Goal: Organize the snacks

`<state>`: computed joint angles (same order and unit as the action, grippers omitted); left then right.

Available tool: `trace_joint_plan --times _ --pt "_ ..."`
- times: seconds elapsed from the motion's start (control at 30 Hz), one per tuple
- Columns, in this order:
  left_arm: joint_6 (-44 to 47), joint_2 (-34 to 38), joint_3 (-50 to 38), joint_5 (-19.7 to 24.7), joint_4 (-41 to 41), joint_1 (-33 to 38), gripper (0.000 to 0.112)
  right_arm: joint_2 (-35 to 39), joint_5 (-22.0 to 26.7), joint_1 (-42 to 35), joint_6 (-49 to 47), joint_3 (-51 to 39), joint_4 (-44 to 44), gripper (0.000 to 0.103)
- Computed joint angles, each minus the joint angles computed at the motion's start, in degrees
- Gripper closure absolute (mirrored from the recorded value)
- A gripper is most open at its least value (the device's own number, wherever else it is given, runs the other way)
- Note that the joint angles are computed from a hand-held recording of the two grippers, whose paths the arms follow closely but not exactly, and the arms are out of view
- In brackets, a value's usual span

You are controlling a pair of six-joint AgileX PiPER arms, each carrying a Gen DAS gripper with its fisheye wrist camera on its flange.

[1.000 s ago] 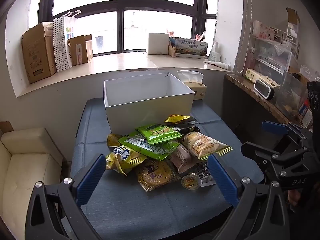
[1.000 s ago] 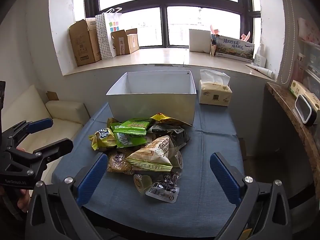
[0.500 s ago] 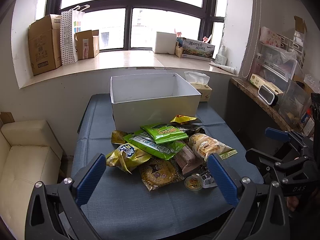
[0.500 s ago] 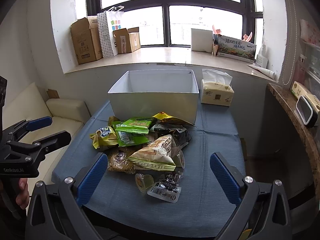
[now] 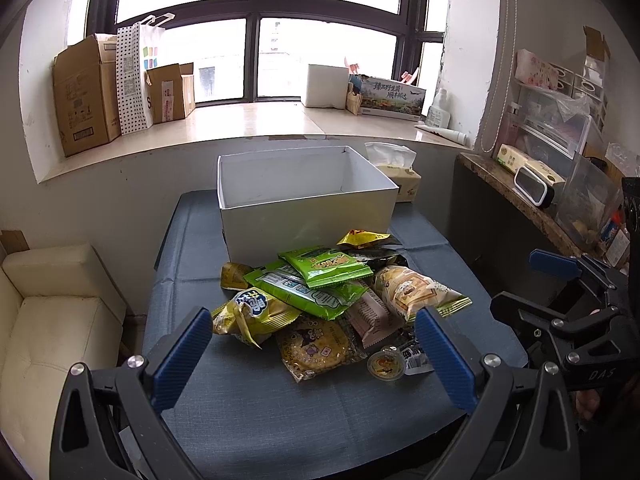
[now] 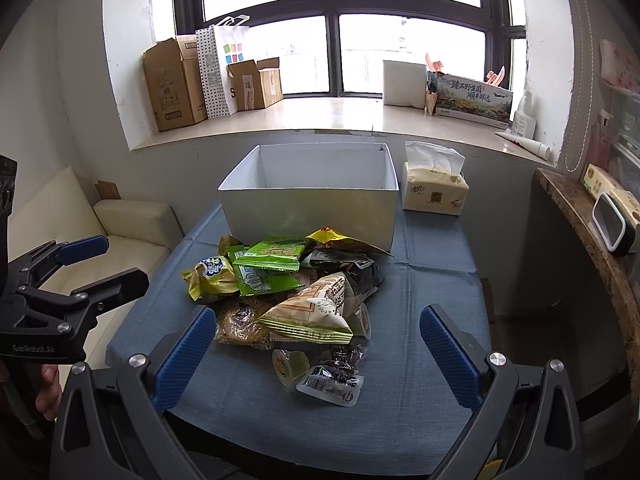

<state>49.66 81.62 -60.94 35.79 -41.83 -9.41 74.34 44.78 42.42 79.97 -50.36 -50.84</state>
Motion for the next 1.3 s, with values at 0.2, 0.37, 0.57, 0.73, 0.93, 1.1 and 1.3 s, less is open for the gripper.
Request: trace_joint_plan --times 0.2,0.37,0.57,0.73,0.93,1.1,1.3 --pt "0.0 0.0 0.1 -0.2 0.0 0.0 0.009 -0.1 0.4 0.4 0.2 0.0 -0.2 0.000" --pt "0.3 -0.1 0.3 -0.1 0.0 0.0 0.009 -0.1 0.1 0.3 0.1 0.1 -0.2 0.000" --pt "0.6 -0.4 0.5 -0.1 -0.1 -0.2 0.009 -0.1 -0.1 0.1 0.2 0.1 0.0 0.000" --pt "0.7 -0.4 0.5 0.0 -0.1 -0.1 0.009 -0.2 -0.6 -0.1 0.3 0.3 0.1 0.000" --pt "1.3 -0.5 0.5 0.3 -0.7 0.0 0.009 -0.6 -1.4 -0.7 0.5 0.8 0.4 0.000" --pt "1.5 -0.6 0.5 0.6 -0.8 0.0 0.009 -0.8 -1.4 -0.6 0.7 1.0 0.2 0.000" --pt "1.3 -0.4 0.4 0.6 -0.6 0.0 0.009 -1.0 -1.5 -0.7 0.5 1.1 0.6 0.000"
